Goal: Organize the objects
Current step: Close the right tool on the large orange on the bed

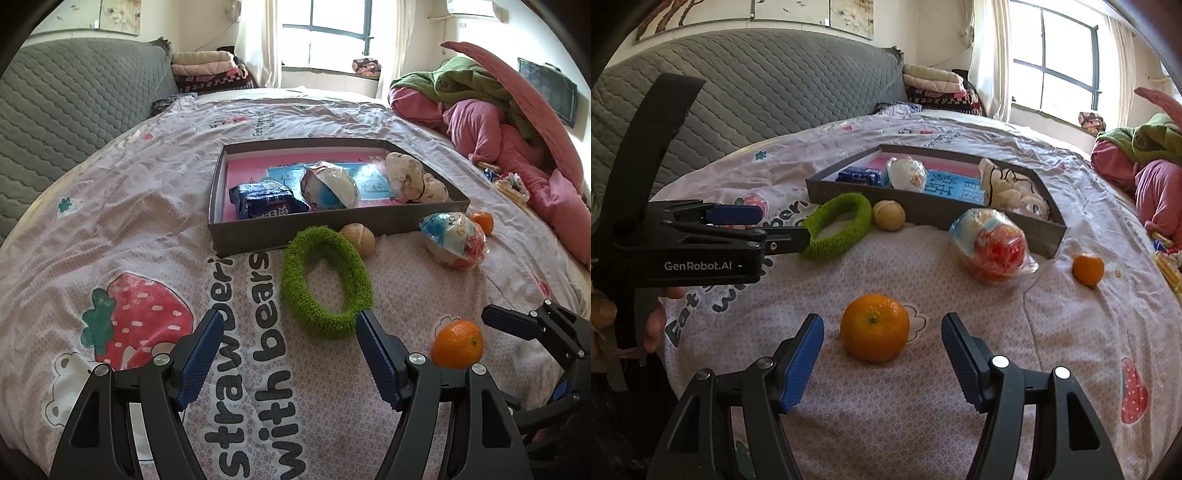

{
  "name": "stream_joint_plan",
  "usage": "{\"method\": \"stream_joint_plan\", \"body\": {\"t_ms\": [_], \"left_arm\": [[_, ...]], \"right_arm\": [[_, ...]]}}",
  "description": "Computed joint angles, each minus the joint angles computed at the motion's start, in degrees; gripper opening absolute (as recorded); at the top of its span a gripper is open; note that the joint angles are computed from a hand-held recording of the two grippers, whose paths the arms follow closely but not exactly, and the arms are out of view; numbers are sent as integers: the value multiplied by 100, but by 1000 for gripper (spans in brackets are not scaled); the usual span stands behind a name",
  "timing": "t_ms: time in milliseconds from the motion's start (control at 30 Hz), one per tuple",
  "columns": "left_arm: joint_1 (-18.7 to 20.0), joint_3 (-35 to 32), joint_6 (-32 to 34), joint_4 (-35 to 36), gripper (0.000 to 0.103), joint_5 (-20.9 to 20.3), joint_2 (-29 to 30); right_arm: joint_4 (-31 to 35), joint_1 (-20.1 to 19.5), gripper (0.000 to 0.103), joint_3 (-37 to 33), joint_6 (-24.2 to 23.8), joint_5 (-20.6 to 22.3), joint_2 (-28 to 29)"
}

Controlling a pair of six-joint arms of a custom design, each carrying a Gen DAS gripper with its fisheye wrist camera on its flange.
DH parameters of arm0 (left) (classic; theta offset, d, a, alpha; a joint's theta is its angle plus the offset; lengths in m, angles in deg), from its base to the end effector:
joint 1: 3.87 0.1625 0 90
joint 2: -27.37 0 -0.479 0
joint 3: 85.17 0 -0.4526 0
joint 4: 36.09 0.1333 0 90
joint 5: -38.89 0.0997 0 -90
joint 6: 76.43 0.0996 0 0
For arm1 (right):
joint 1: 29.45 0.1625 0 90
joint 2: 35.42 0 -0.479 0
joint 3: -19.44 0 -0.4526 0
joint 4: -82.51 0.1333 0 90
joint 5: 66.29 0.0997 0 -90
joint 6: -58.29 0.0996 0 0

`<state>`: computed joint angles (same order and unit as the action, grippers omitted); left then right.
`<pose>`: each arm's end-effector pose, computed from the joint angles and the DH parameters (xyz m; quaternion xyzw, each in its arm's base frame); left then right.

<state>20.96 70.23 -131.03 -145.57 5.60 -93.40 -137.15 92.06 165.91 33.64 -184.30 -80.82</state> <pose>-0.0990 -0.2844 0.2380 0.1427 0.8629 -0.3490 0.3366 0.2719 -0.2779 0.0299 0.3898 -0.8577 0.2532 0.2198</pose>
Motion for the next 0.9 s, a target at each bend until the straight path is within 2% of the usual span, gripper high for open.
{"method": "stream_joint_plan", "body": {"t_ms": [433,900], "left_arm": [[136,0,107,-265,75,-19,159],[653,5,737,-1455,75,120,694]], "right_arm": [[195,-165,66,-7,169,160,-6],[-224,-51,64,-92,216,-174,357]]}}
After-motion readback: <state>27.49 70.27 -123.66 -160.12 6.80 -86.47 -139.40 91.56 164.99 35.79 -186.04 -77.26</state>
